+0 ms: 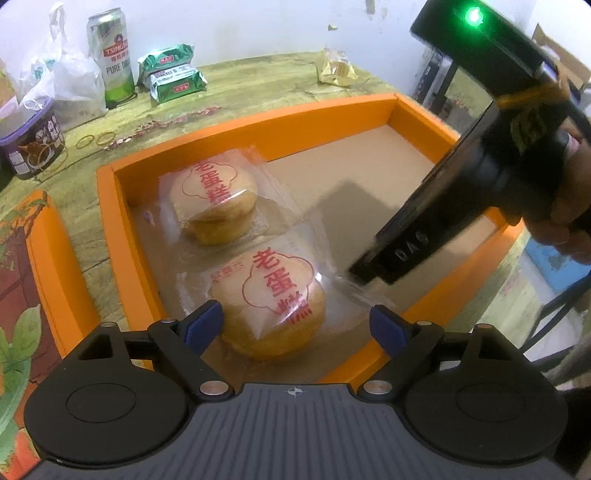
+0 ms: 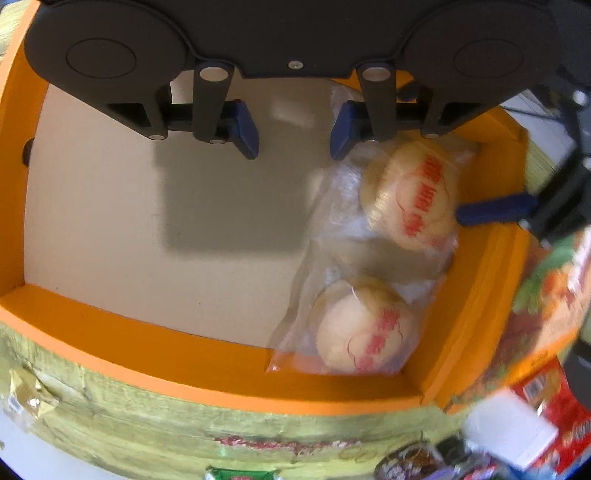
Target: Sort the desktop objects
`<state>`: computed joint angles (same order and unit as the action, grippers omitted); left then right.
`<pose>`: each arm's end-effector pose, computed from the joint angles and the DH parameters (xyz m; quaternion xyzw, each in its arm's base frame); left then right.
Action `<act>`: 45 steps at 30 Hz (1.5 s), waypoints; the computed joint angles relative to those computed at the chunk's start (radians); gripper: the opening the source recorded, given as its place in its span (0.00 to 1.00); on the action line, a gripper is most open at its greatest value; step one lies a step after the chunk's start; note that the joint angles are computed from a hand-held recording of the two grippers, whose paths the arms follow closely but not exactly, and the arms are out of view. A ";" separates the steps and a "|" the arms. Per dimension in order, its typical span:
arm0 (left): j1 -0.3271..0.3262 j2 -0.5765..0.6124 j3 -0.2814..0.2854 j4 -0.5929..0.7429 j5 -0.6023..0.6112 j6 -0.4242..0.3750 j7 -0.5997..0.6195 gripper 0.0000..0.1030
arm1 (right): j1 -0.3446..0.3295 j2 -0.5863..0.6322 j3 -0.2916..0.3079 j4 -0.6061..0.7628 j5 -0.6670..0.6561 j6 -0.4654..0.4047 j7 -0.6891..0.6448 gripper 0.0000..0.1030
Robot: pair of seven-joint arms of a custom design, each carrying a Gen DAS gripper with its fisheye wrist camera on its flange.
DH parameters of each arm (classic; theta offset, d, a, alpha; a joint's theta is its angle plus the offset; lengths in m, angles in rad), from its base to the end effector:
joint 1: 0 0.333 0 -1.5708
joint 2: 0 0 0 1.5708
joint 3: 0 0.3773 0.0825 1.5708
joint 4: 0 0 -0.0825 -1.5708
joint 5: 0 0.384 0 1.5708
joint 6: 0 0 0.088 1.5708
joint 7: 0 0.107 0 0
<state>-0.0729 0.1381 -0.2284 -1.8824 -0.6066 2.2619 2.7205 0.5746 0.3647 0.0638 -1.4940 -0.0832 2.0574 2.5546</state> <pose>0.5972 -0.1936 0.5267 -0.2198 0.9315 -0.2895 0.0129 0.5778 0.4137 0.5391 -0.5822 0.8065 -0.0248 0.1002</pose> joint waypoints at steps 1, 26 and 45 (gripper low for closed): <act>0.000 -0.001 0.000 0.001 0.002 -0.002 0.000 0.85 | 0.003 0.005 0.000 0.011 -0.011 -0.020 -0.011 0.39; -0.011 -0.048 0.022 -0.037 -0.024 -0.061 -0.027 0.86 | 0.016 0.082 -0.002 0.168 0.029 0.017 -0.310 0.45; 0.012 -0.080 0.056 -0.022 0.055 -0.134 -0.053 0.86 | -0.028 0.182 0.032 0.319 0.108 0.071 -0.657 0.76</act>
